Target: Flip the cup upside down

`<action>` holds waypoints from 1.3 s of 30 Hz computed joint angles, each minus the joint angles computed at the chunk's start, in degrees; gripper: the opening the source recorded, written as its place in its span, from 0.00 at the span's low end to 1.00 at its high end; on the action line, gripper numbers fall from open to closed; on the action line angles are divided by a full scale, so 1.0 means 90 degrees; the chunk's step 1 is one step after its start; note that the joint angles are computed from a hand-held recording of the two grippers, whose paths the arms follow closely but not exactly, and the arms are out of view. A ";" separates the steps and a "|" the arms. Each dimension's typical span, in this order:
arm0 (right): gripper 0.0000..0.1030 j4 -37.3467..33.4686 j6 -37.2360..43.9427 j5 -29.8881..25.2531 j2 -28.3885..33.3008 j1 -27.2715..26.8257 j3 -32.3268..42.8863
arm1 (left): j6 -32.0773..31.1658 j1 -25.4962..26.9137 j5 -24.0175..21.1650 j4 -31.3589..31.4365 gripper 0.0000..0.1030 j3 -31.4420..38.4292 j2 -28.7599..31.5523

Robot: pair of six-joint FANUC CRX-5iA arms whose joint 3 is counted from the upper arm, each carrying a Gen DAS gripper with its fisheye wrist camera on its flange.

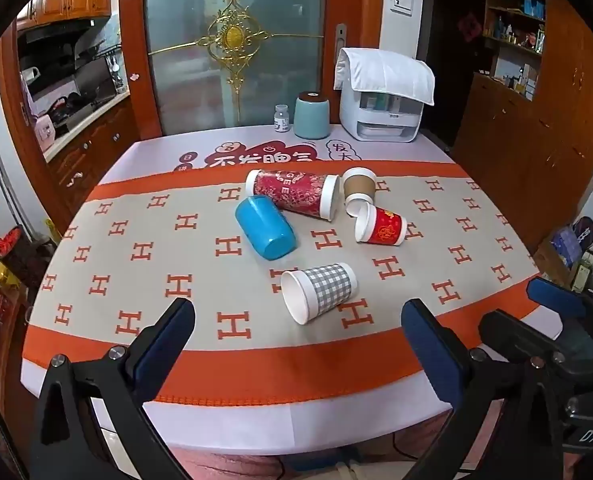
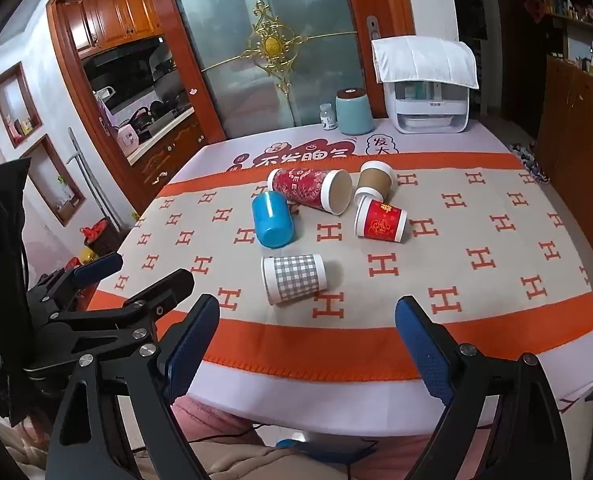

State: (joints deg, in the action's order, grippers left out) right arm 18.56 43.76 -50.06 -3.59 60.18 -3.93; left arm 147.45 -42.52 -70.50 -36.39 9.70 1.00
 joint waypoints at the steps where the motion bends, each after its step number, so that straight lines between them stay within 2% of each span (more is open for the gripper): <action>1: 0.88 0.0195 -0.0036 -0.0139 0.0054 0.0059 0.0020 | -0.0019 0.0029 0.0012 0.0079 0.99 0.0014 0.0012; 3: 0.88 0.0156 -0.0039 -0.0153 0.0064 0.0052 0.0043 | -0.0133 0.0237 0.0123 0.0362 0.99 0.0000 0.0016; 8: 0.88 0.0099 -0.0079 -0.0171 0.0087 0.0050 0.0094 | -0.0067 0.0149 -0.0055 0.0243 0.99 0.0100 0.0089; 17: 0.88 0.0057 -0.0011 -0.0068 0.0101 0.0031 0.0050 | -0.0027 0.0192 0.0108 0.0331 0.99 -0.0082 -0.0043; 39: 0.88 -0.0012 -0.0074 0.0073 0.0010 -0.0025 -0.0131 | 0.0011 0.0145 -0.0019 0.0255 0.99 -0.0062 -0.0047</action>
State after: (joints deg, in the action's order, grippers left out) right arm 18.45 43.09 -49.41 -3.50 59.95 -5.11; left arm 147.55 -41.22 -70.67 -34.09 9.15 0.58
